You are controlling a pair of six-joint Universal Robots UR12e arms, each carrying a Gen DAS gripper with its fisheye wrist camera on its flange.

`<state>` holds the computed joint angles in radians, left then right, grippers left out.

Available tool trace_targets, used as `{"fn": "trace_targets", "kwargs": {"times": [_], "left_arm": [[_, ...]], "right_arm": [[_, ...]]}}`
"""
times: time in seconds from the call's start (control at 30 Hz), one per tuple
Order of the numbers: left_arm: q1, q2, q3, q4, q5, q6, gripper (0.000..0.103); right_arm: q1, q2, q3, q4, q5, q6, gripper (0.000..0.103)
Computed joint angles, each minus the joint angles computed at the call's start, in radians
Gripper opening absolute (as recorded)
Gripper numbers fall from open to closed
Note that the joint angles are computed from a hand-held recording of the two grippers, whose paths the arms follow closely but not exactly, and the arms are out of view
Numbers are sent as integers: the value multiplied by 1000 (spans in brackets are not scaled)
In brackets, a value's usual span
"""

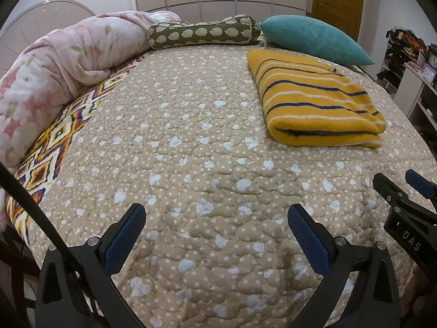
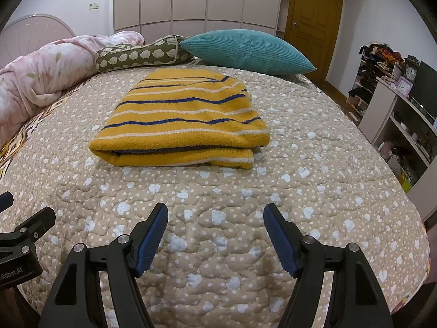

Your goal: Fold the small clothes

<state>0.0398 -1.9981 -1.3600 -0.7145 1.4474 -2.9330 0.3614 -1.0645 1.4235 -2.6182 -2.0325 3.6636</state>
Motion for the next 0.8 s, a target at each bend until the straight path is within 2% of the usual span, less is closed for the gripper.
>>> {"fn": "trace_targets", "kwargs": {"times": [0.8], "left_arm": [[9,-6,5,-38,-21,8,103]], "right_arm": [[3,9,-8,-4,18,-15,78]]}}
